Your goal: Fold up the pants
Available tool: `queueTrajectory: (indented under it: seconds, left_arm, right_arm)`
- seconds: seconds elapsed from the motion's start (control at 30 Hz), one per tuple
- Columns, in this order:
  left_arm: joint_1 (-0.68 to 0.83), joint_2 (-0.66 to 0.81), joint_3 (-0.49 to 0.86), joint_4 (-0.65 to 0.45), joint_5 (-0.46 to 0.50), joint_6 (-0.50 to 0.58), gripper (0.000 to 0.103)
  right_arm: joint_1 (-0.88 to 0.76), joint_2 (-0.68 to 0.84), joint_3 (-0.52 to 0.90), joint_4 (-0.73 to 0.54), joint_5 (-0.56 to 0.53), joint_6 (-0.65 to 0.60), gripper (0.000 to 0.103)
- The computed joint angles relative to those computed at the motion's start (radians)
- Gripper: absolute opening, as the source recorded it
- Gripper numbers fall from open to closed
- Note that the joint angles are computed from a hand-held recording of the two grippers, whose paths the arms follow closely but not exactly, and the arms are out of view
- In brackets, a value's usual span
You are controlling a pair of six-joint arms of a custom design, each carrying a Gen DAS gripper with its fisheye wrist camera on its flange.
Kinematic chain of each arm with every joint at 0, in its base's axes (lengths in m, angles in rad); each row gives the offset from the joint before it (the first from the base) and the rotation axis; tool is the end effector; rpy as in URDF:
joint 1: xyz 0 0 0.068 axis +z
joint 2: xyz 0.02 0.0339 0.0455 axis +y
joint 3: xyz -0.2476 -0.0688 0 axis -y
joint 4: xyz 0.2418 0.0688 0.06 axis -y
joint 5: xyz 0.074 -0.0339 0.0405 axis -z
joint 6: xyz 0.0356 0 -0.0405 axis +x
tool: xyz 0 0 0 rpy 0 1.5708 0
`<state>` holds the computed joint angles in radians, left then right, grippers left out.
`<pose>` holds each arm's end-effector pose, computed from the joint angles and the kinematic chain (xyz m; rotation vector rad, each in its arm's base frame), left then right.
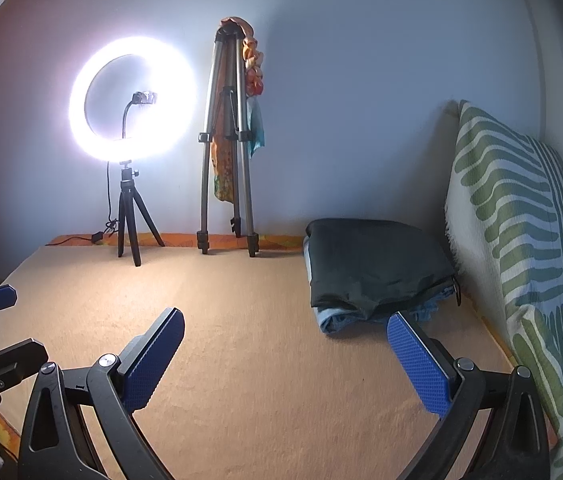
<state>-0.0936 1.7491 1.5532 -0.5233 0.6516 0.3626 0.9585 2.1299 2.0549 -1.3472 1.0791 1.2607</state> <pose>0.3860 -0.0579 0.3016 0.8093 2.0253 -0.5906 0.2616 0.3178 0.2753 0.4049 2.0431 -0.4158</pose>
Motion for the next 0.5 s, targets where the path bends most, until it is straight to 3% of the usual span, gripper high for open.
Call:
queueTrajectory:
  seconds: [0.5]
  left_arm:
    - [-0.016,0.007,0.001,-0.031,-0.009,0.031,0.101]
  right_arm:
    - [-0.021,-0.047,-0.110,0.047,-0.093,0.036,0.103]
